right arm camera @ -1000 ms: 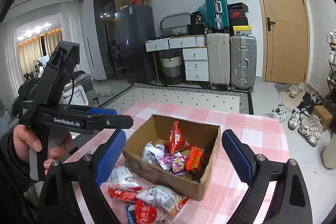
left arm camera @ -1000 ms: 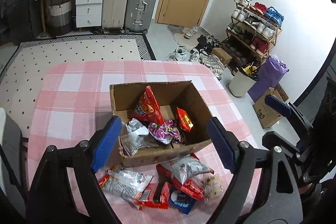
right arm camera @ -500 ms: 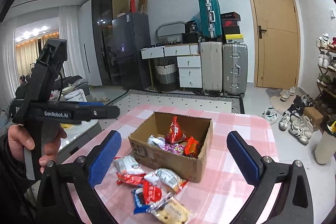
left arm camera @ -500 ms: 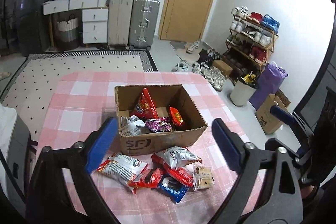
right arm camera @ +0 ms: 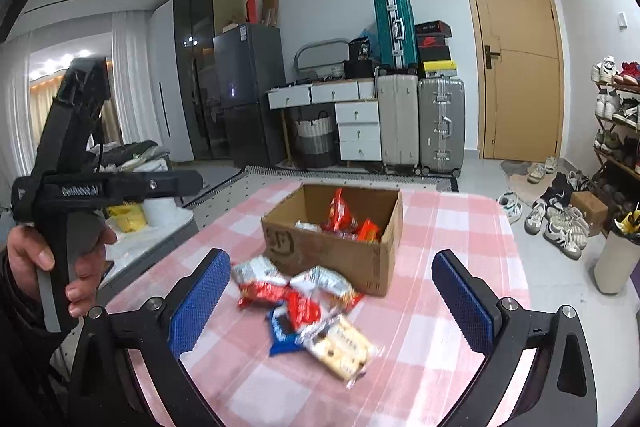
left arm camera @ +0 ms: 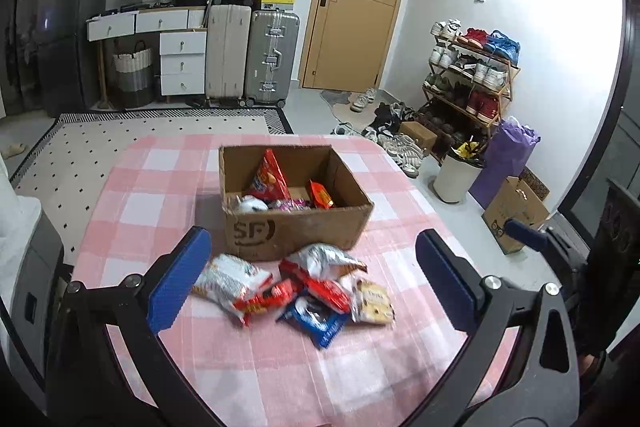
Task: Organize snacks
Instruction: 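Move both open grippers back toward the remaining snack pile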
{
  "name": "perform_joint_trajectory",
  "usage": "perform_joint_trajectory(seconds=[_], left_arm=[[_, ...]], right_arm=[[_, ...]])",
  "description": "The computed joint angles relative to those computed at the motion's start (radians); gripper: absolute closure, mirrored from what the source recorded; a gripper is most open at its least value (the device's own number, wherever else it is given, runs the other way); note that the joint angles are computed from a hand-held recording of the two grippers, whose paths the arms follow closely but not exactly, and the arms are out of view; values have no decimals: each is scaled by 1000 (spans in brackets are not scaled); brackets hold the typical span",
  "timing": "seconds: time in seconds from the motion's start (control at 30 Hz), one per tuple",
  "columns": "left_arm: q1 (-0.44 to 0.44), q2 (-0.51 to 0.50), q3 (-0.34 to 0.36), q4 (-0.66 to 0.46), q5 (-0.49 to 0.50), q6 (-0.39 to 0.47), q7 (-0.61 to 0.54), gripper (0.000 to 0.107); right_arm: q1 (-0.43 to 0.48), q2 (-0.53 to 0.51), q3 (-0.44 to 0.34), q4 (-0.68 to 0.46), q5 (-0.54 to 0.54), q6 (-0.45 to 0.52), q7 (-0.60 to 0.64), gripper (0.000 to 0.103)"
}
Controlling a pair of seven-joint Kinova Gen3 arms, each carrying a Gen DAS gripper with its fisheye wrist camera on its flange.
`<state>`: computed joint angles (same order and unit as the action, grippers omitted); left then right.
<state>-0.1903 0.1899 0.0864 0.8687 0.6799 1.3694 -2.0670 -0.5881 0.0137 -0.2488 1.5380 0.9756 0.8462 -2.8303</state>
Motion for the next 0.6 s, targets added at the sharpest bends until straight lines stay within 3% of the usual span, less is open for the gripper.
perform_joint_trajectory(seconds=[0.23, 0.6], left_arm=[[-26, -109, -51, 185, 61, -40, -97, 6], [0, -162, -123, 364, 41, -67, -179, 6]], right_arm=[[-36, 33, -12, 3, -47, 79, 24, 1], [-59, 61, 22, 51, -101, 65, -31, 1]])
